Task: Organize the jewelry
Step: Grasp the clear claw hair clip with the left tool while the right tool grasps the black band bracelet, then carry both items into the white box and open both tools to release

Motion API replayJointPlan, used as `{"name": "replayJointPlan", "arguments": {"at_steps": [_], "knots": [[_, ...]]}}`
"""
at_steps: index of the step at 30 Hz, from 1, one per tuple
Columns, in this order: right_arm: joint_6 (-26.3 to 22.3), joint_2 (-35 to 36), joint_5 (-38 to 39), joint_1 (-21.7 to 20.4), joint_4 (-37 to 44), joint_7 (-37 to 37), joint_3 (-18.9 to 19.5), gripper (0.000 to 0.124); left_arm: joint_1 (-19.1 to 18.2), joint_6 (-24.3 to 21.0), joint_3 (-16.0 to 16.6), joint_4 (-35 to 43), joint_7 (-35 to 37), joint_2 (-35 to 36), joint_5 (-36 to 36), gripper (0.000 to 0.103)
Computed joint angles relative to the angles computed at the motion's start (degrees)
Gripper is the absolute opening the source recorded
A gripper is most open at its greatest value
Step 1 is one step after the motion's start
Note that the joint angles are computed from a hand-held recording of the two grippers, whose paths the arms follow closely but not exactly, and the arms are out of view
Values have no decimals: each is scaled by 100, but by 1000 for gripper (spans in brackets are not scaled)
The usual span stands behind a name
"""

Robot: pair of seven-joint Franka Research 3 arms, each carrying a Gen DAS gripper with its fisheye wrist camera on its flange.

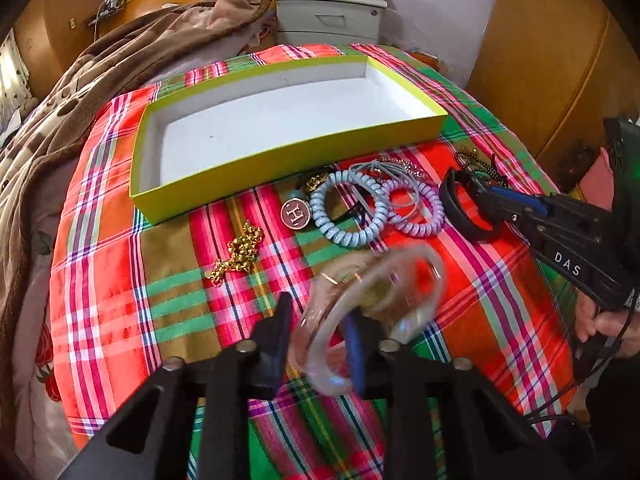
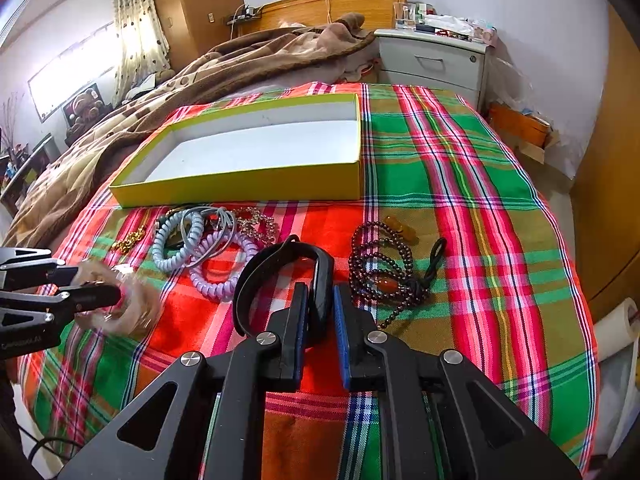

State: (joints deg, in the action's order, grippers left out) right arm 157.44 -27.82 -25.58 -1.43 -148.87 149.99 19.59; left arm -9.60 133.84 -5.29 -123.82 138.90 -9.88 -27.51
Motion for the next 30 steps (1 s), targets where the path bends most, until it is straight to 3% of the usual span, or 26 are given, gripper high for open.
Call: {"name": "replayJointPlan", "arguments": {"at_steps": [13,22,30], "knots": [[145,-216,25,-130,-58,39,100,13,143,-349,133,102,-252,-24,-784,19],[107,-52,-72,-323,379,-210,59,13,254,-73,76,609,-632,228,-723,19],[76,578,-467,-475,1102,-298,-107,13,448,151,-123,1577,-1205,1033,-654,19]]}}
